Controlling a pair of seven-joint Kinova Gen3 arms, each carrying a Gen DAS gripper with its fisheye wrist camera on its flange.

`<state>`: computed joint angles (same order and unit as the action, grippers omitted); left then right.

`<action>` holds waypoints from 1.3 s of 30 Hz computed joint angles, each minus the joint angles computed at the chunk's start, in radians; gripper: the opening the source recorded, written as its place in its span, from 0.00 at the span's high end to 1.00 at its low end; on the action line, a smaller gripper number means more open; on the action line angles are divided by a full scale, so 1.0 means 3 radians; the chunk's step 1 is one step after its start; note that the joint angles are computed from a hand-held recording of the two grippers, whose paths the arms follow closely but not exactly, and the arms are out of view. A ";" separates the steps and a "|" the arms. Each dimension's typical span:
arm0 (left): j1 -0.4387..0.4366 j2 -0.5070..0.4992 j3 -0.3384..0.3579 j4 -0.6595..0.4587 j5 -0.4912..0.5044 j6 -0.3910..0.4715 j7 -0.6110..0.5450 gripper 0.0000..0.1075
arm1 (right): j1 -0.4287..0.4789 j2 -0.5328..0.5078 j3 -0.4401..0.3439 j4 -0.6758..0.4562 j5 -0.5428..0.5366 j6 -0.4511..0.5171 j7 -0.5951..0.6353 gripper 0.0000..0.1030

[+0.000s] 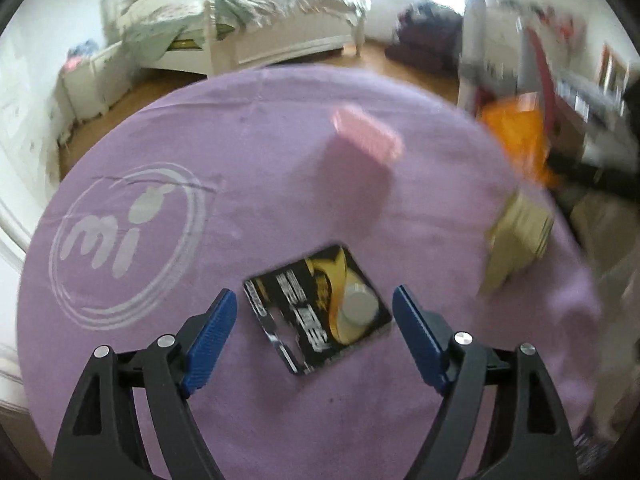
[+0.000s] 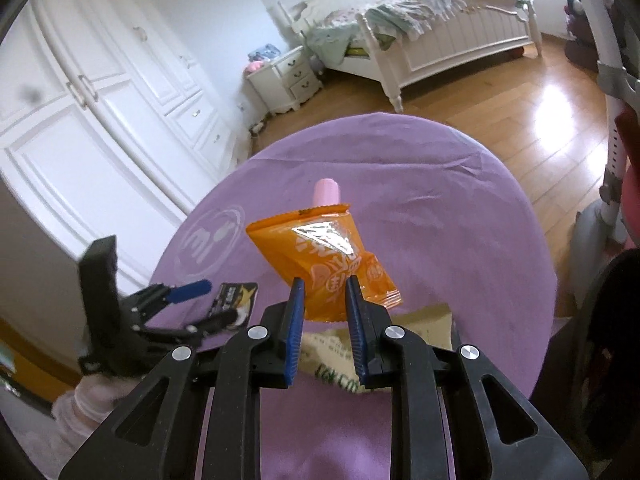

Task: Collect trash
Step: 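Grasp the orange snack bag with the right tool while the left tool approaches the black battery card, then grasp the black battery card with the left tool while the right tool holds the orange bag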

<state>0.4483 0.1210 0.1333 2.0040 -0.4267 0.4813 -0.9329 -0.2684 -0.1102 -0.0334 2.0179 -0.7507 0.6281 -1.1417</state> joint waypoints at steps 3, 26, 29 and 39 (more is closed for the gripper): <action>0.0099 0.0045 0.0006 -0.0097 -0.0146 0.0179 0.0133 0.25 | 0.0012 -0.0069 0.0061 0.0064 -0.0107 0.0042 0.0090 0.79; -0.0080 -0.0086 0.0327 -0.0205 0.0194 0.0009 0.0131 0.83 | 0.0111 -0.0657 0.0637 0.0434 -0.0205 0.0051 0.0194 0.79; 0.0229 0.0099 0.0180 -0.0381 -0.0070 0.0355 0.0458 0.59 | 0.0139 -0.0730 0.0793 0.0484 -0.0214 0.0124 0.0252 0.79; 0.0731 0.0302 0.0065 -0.0394 -0.0736 0.0621 0.1033 0.20 | 0.0151 -0.0674 0.0869 0.0580 -0.0388 0.0202 0.0480 0.79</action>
<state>0.6675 0.2116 0.1529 1.8857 -0.6477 0.6676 -0.6230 -0.2230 -0.3125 0.2273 2.1920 -0.8671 0.6888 -0.9977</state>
